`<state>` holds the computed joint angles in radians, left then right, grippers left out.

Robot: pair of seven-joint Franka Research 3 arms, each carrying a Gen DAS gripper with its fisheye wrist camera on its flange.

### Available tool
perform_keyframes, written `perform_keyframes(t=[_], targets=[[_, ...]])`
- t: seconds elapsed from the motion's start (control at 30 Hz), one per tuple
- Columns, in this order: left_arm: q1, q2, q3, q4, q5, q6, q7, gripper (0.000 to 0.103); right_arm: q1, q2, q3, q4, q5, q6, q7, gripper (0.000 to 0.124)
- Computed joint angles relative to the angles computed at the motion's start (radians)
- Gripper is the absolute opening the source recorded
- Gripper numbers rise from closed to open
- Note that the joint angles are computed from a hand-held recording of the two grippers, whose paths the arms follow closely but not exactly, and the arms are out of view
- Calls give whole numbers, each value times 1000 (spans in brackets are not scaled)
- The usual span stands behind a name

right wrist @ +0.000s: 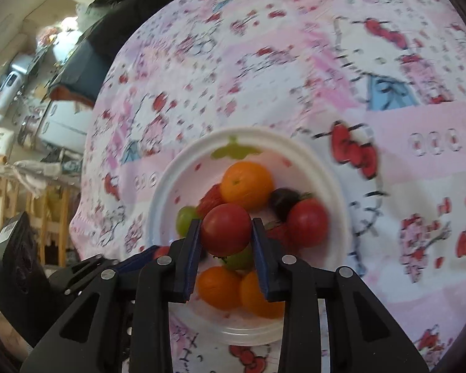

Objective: Organize fruits

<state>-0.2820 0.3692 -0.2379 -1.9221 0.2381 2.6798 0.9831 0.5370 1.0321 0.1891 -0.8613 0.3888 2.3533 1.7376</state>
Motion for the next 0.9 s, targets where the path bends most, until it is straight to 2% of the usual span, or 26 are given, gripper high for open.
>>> perform_keyframes(t=[0.17, 0.2, 0.23, 0.27, 0.33, 0.37, 0.53, 0.63, 0.77, 0.83, 0.9], targets=[[17, 2, -15, -8, -30, 9, 31, 26, -4, 69, 42, 115, 31, -87, -38, 35], [27, 3, -25, -9, -49, 12, 46, 27, -2, 75, 38, 129, 34, -99, -35, 47], [37, 2, -36, -9, -71, 11, 66, 33, -1, 63, 35, 109, 35, -85, -37, 57], [35, -1, -35, -10, -75, 11, 71, 46, -5, 31, 33, 54, 48, -46, -48, 71], [19, -16, -17, -22, -55, 28, 49, 62, -14, -11, 35, -19, 66, 14, -61, 75], [12, -24, -9, -31, -42, 42, 38, 67, -21, -30, 39, -48, 76, 36, -68, 75], [-15, -59, 28, -53, 39, 48, -28, 68, -36, -88, 37, -136, 97, 114, -70, 75], [-38, -95, 67, -80, 123, 48, -134, 68, -31, -152, 18, -228, 82, 182, -71, 75], [-37, -152, 83, -120, 210, 31, -258, 68, -6, -268, -19, -397, 41, 315, -53, 87], [-34, -172, 87, -127, 261, 26, -320, 68, 45, -329, -81, -488, -27, 406, 10, 93], [-22, -203, 83, -156, 293, 60, -369, 68, 61, -378, -97, -562, -66, 481, 37, 98]])
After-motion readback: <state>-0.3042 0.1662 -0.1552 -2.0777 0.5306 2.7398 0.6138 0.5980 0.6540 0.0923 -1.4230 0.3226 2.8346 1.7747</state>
